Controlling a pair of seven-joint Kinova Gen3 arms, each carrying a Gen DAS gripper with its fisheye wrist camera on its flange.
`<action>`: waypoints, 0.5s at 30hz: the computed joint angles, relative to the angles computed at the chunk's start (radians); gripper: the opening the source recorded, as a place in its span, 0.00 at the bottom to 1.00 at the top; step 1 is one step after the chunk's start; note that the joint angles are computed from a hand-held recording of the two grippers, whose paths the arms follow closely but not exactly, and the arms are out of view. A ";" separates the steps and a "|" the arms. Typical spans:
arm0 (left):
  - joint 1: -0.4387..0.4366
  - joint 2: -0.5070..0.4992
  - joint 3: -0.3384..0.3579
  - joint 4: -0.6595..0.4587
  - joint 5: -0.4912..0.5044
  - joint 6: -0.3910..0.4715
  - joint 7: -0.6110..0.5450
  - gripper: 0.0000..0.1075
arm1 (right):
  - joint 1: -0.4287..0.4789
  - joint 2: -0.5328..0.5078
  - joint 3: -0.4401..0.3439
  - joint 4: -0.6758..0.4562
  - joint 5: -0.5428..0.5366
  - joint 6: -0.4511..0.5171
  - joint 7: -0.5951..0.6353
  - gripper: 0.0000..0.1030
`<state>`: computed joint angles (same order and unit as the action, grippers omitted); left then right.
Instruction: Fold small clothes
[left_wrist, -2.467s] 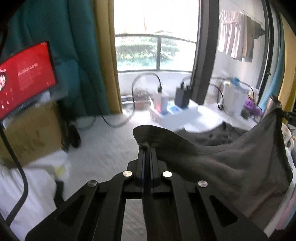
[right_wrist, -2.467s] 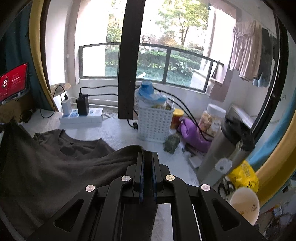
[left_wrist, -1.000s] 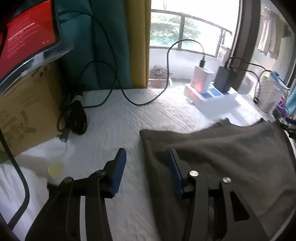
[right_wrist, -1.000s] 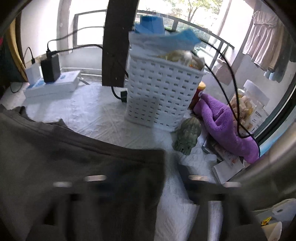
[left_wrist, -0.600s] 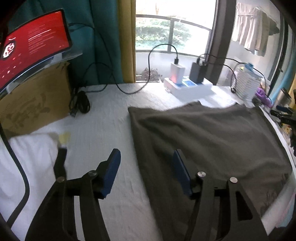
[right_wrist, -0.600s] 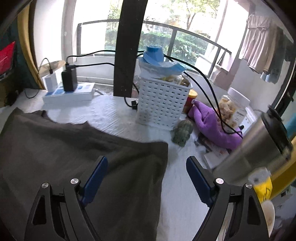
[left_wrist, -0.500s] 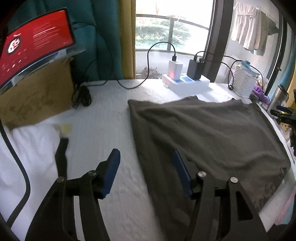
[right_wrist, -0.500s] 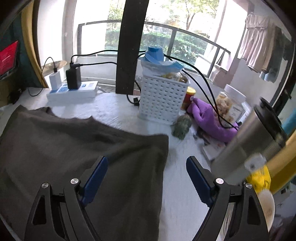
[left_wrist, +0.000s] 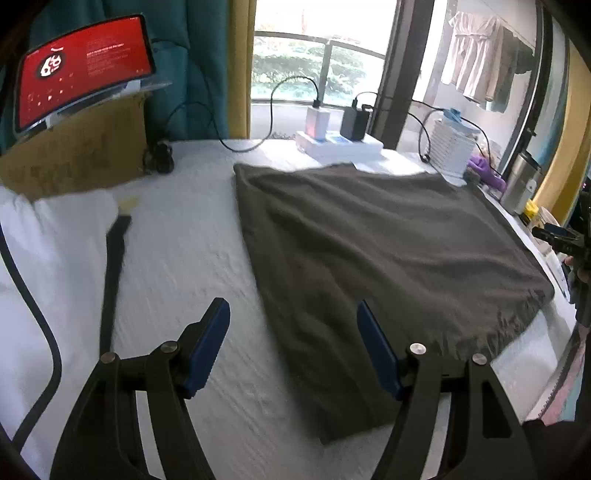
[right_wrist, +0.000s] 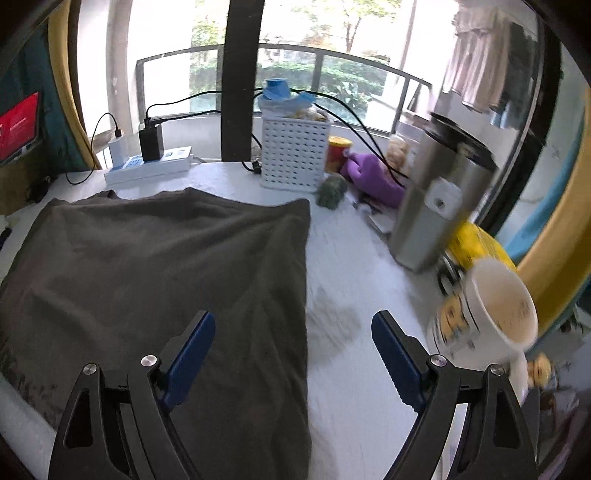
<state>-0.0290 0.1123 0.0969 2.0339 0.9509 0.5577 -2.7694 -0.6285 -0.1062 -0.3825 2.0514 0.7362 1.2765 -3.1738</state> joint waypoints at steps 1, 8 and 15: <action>-0.006 -0.005 -0.001 0.014 0.005 0.011 -0.016 0.66 | -0.009 -0.008 -0.015 0.008 -0.010 0.017 -0.027 0.85; -0.016 -0.037 -0.030 0.091 0.009 0.049 -0.066 0.66 | -0.085 -0.049 -0.137 0.062 -0.108 0.134 -0.242 0.85; 0.007 -0.058 -0.038 0.112 -0.058 0.063 -0.029 0.66 | -0.182 -0.055 -0.210 0.086 -0.184 0.191 -0.380 0.63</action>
<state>-0.0222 0.0539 0.0586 2.1459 0.8929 0.6202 -2.7987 -0.8108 -0.1612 -0.5927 2.1376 0.5524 1.4680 -3.5539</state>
